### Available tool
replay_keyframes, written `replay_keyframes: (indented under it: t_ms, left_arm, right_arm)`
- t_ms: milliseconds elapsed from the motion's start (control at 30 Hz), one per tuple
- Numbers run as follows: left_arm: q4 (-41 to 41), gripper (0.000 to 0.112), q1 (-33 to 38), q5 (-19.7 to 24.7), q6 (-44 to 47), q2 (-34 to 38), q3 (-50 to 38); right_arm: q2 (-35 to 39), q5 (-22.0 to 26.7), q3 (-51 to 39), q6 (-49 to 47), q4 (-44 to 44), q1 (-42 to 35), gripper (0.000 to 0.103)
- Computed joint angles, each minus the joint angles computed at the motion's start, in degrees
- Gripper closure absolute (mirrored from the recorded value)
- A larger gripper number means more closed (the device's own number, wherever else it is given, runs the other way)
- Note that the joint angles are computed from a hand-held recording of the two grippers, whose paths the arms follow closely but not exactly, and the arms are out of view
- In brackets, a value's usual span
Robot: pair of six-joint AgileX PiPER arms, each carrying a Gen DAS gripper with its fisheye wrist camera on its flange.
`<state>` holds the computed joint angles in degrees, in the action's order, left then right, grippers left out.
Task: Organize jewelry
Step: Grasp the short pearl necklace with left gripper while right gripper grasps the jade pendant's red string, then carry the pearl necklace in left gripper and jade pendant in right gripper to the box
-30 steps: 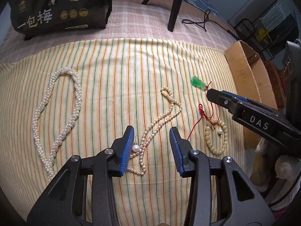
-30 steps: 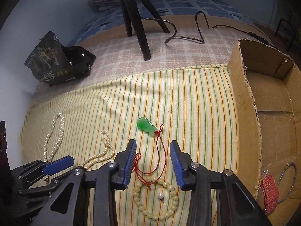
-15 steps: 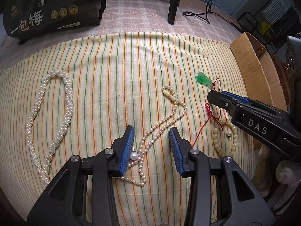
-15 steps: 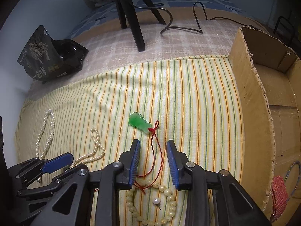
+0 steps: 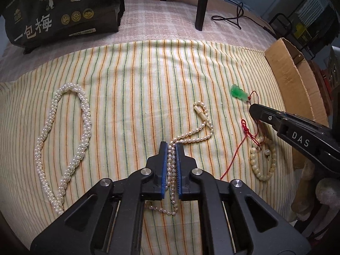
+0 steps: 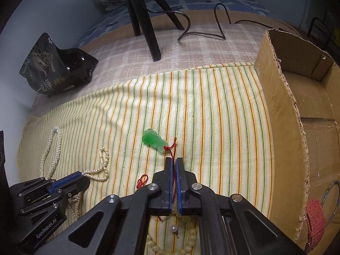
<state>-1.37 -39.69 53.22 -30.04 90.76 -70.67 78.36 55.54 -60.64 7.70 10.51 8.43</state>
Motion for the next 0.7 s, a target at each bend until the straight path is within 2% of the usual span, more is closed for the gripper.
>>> replay_keyframes:
  t_ms: [167,433,700]
  left_arm:
    - [-2.1,0.107,1.9,-0.3,1.6,-3.4,1.7]
    - [-4.8,0.107,5.3,0.8,2.3,-9.9,1.4]
    - [-2.9,0.108,3.0,2.2,-0.9,-13.9,-1.9]
  right_arm:
    - [-0.9,0.2,0.2,-3.8,6.2,-3.2,0.103]
    - [-5.2,2.6,-1.4,-6.2,10.0,-6.1,0.103]
    - [-9.5,5.2,-5.0,-5.8,11.0,-6.1,0.103]
